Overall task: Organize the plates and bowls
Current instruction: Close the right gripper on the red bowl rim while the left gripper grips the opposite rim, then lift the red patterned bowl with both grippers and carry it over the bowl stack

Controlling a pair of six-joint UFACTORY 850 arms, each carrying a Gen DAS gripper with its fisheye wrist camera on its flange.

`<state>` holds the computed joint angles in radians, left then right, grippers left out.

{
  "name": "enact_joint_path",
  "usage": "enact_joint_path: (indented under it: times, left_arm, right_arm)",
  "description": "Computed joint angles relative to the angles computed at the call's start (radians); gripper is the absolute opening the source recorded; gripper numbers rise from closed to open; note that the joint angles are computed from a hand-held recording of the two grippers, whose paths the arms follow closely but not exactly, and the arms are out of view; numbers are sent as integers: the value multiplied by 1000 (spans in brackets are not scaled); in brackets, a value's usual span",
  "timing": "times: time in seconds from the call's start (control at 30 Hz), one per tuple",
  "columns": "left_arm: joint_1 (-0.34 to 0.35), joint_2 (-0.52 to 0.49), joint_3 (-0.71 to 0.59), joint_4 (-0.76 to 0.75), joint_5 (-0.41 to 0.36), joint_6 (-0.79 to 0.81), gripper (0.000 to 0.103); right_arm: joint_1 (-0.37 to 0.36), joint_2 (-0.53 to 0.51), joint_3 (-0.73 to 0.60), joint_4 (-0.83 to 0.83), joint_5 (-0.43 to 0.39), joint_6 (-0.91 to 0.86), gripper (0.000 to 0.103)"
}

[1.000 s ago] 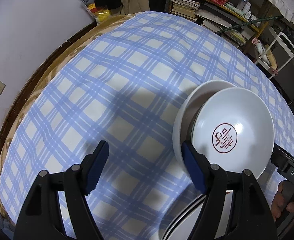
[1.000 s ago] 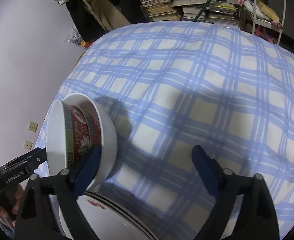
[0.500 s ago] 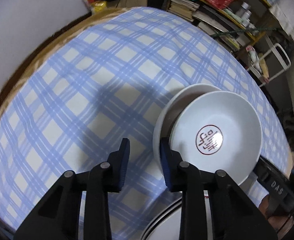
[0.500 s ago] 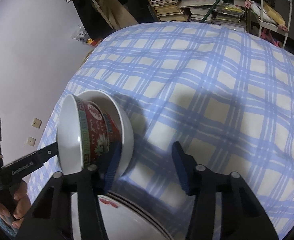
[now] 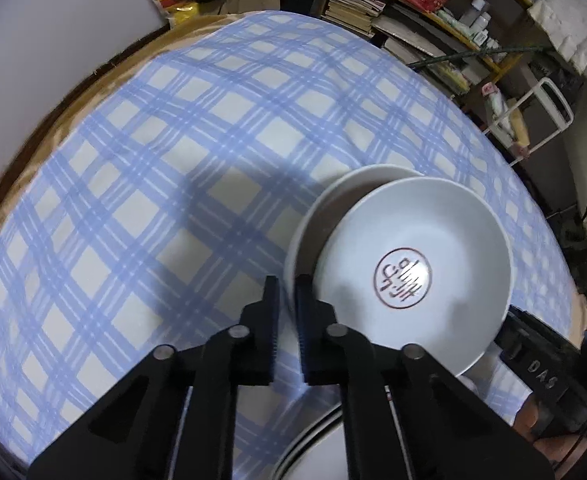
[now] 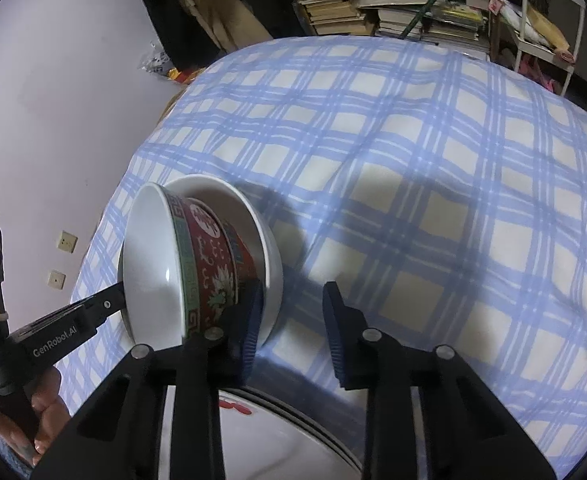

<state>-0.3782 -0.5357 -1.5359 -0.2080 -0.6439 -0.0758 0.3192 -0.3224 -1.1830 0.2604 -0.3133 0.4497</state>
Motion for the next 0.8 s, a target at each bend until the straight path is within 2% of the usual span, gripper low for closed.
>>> enact_joint_path:
  times: [0.13,0.2,0.3,0.43,0.63,0.8]
  left_arm:
    - [0,12,27,-2,31,16,7]
    - [4,20,44,-26,50,19,7]
    - [14,14,40,-68,38,20,7]
    - [34,3,30,-136,9,43,9]
    - [28,-4,19,-92,-2,0,9]
    - [43,-5,26,-160,-1,44,9]
  right_arm:
    - [6,-17,-36,-28,-47,1,17]
    - [10,-28,-54,-49,-68,6,16]
    - [14,-45,-80,-55,-97,12,10]
    - [16,-61,-115,-71,-151,50,10]
    - [26,-73,-144,-120,-189,84,11]
    - [23,-83,-161,-104,-207,85,11]
